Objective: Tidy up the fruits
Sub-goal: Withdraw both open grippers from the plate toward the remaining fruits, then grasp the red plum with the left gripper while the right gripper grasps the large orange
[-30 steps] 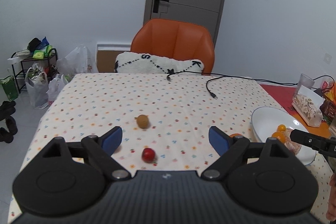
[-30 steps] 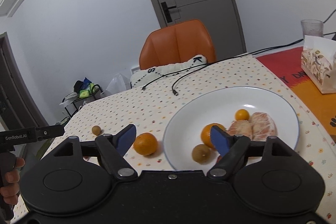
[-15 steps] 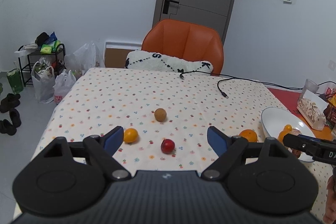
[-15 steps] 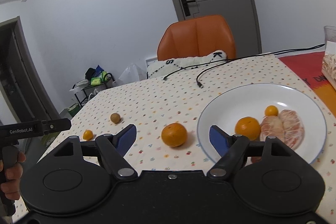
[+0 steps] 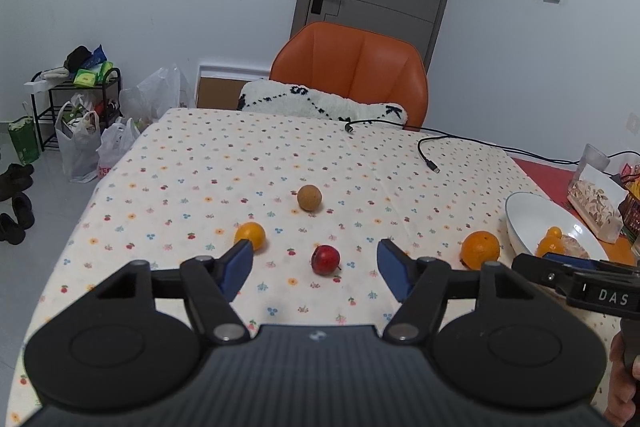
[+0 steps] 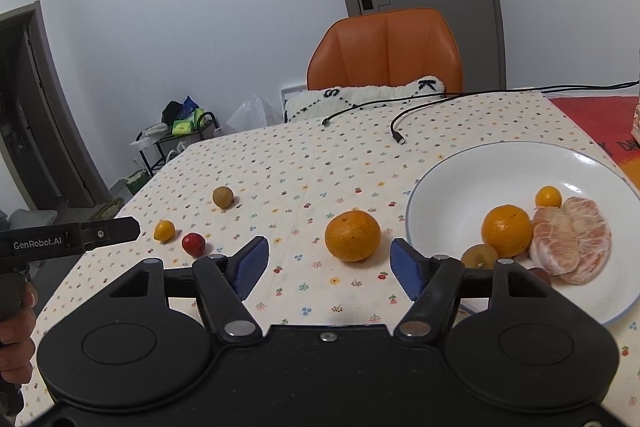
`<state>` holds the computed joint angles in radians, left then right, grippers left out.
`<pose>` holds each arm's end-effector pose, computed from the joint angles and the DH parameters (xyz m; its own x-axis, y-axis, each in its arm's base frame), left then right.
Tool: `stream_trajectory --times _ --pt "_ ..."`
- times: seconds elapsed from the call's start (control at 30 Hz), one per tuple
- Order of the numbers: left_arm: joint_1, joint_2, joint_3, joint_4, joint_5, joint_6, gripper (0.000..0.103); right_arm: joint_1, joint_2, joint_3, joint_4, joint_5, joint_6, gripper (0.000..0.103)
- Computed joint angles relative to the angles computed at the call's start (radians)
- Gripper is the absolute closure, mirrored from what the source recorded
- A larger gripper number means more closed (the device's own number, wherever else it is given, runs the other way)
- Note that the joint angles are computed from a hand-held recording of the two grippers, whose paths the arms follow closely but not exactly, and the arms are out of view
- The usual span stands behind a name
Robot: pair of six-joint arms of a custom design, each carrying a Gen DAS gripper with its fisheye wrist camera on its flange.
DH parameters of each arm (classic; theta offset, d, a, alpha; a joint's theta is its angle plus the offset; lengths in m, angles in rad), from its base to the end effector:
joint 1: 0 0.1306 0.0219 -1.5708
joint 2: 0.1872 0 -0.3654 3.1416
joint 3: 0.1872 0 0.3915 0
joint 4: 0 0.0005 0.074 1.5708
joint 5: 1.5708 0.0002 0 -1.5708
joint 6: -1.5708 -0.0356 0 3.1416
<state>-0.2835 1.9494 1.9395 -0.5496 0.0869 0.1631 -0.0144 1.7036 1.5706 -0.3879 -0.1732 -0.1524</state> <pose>0.6729 -0.1998 0.3769 -0.5595 -0.0055 -0.8288 0.2619 0.9476 -0.1831 0.6194 -0.0033 0.3711 -0.5124 0.1569 -0.8443 -0.0581 0.9746 0.2164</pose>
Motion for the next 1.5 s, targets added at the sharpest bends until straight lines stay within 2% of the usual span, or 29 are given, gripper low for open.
stream_trajectory --times 0.2,0.77,1.0,1.17,1.23,1.3,1.5 --pt "0.002 0.027 0.024 -0.003 0.009 0.009 0.042 0.008 0.028 0.029 -0.02 0.021 0.009 0.037" --pt "-0.002 0.157 0.178 -0.086 0.056 0.018 0.058 0.033 0.128 0.144 -0.082 0.108 0.059 0.044" --pt "-0.004 0.209 0.246 -0.122 0.054 0.024 0.067 0.038 0.166 0.193 -0.109 0.133 0.081 0.048" --pt "-0.004 0.221 0.259 -0.115 0.047 0.035 0.074 0.044 0.182 0.213 -0.113 0.153 0.105 0.049" --pt "-0.002 0.226 0.265 -0.115 0.054 0.037 0.082 0.046 0.19 0.224 -0.119 0.165 0.109 0.056" --pt "-0.001 0.23 0.273 -0.119 0.06 0.041 0.082 0.047 0.196 0.233 -0.125 0.178 0.115 0.062" --pt "-0.005 0.209 0.254 -0.098 0.062 0.032 0.082 0.031 0.182 0.224 -0.128 0.132 0.092 0.063"
